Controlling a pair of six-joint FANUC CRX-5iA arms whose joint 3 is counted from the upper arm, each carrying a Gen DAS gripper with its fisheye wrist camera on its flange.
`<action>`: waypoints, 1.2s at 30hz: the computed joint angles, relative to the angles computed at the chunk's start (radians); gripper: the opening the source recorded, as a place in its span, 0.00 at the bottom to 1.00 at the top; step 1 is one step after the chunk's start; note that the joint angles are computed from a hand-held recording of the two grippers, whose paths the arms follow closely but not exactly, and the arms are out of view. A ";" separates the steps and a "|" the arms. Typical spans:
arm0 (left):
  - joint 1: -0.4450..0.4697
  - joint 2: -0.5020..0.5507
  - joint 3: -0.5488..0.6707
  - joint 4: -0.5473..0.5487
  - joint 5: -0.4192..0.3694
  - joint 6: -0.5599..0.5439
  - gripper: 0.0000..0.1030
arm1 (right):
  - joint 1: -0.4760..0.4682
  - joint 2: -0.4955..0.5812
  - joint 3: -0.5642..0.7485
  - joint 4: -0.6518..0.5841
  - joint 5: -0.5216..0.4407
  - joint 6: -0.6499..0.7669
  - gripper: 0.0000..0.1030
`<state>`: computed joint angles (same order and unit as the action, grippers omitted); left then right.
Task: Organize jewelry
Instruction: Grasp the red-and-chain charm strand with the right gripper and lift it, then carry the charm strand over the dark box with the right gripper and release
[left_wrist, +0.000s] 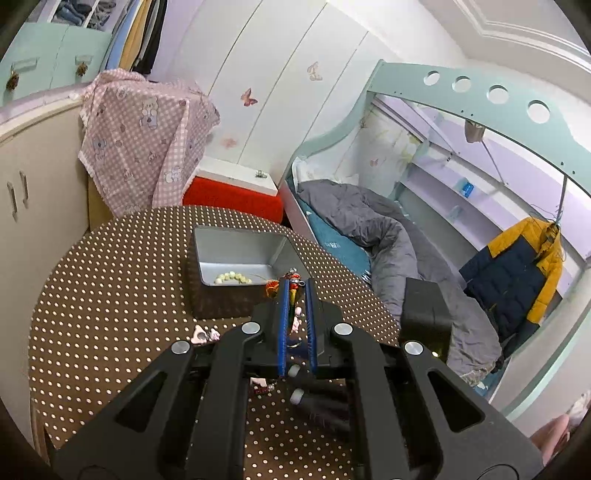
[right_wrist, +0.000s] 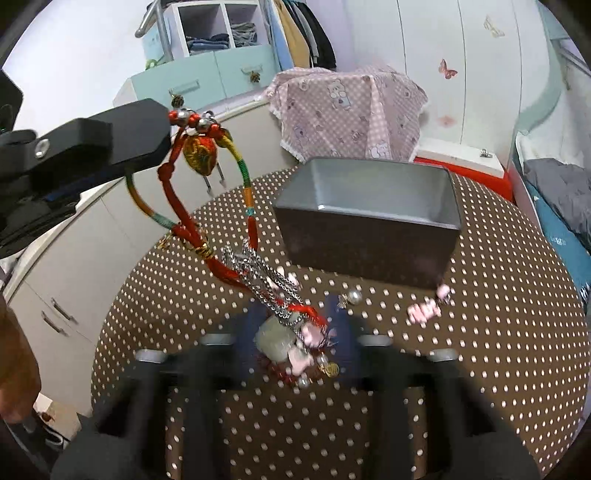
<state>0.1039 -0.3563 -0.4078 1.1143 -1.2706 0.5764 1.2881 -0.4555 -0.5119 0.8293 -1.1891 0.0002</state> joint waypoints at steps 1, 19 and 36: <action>0.003 -0.002 0.000 0.006 -0.001 -0.004 0.08 | -0.001 0.000 0.000 0.016 -0.005 -0.012 0.08; -0.053 0.027 0.050 0.142 0.156 -0.001 0.08 | -0.060 -0.019 0.102 0.226 -0.081 0.056 0.08; -0.173 0.195 0.142 -0.110 0.238 0.162 0.09 | -0.271 0.029 0.105 0.024 0.053 0.163 0.08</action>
